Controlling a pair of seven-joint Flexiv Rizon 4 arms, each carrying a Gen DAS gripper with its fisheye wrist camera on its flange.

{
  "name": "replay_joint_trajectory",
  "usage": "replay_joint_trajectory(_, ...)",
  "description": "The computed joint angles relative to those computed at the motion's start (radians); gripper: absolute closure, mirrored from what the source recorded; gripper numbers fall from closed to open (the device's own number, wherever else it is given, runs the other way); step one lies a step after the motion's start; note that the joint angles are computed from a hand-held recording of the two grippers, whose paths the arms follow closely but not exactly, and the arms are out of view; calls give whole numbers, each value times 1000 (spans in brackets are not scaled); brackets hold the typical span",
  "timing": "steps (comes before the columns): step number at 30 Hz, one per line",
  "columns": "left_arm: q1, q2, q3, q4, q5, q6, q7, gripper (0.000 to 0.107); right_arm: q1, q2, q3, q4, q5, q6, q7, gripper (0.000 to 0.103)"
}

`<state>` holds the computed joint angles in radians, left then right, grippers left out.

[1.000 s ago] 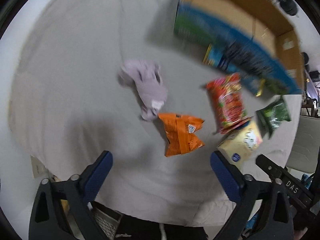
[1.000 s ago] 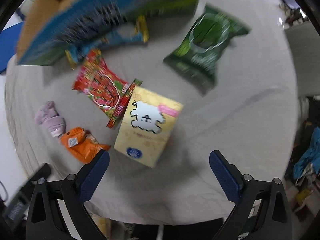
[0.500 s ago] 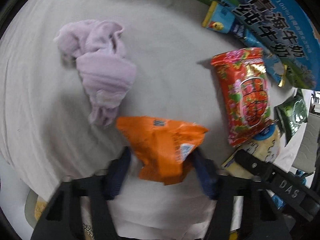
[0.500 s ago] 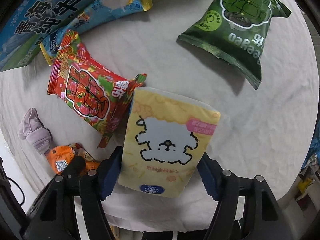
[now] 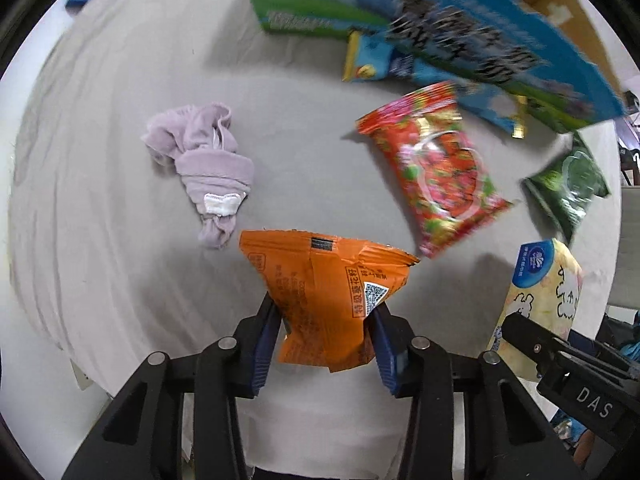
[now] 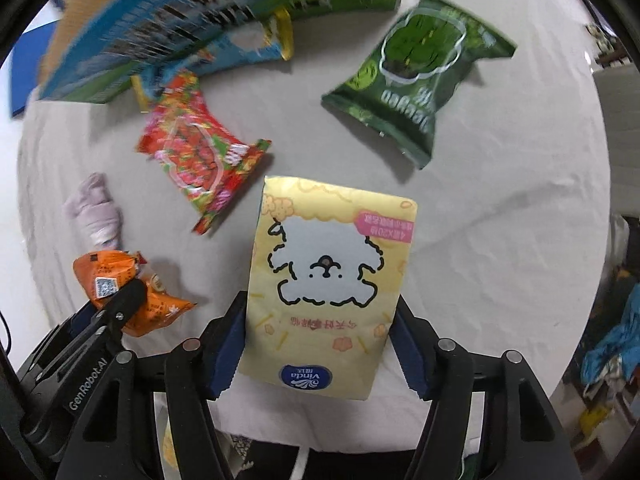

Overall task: Organize soft objects
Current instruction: 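Grasp the orange snack bag with the left tool while the right tool grasps the yellow tissue pack, then carry both items over the box and open both tools to drop them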

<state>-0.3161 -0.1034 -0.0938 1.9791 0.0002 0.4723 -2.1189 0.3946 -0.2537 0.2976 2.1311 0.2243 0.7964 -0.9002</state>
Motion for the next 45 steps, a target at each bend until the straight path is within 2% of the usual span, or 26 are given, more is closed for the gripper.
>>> replay_joint_trajectory(4,-23,56,-17,-65,31,-55,-34,67,-16,109,10,36,19,0,-62,35)
replay_joint_trajectory(5,-21,85,-16,-85,36,-84,-30,67,-8,126,12,39,17,4,-62,35)
replay_joint_trajectory(8,-25,137,-31,-114,54,-93,-45,67,1,154,7,30,21,26,-99,35)
replay_joint_trajectory(12,-24,139,-50,-182,84,-67,-53,67,-12,223,-26,-42,9,-48,-160,35)
replay_joint_trajectory(18,4,57,-36,-304,65,-24,23,67,-20,185,-69,-197,-54,-77,-186,35)
replay_joint_trajectory(23,38,-57,-12,-440,48,-21,119,67,-26,83,-96,-311,-162,-56,-153,35)
replay_joint_trajectory(28,68,-220,8,-601,-2,-61,215,67,-35,-66,-122,-479,-229,-91,-139,35)
replay_joint_trajectory(36,87,-533,29,-948,-65,-227,333,67,-54,-365,-137,-762,-260,-146,-203,35)
replay_joint_trajectory(42,81,-757,44,-1227,-87,-368,399,67,-67,-547,-138,-938,-268,-217,-276,35)
replay_joint_trajectory(45,73,-862,53,-1373,-94,-446,423,67,-61,-607,-153,-998,-287,-240,-306,35)
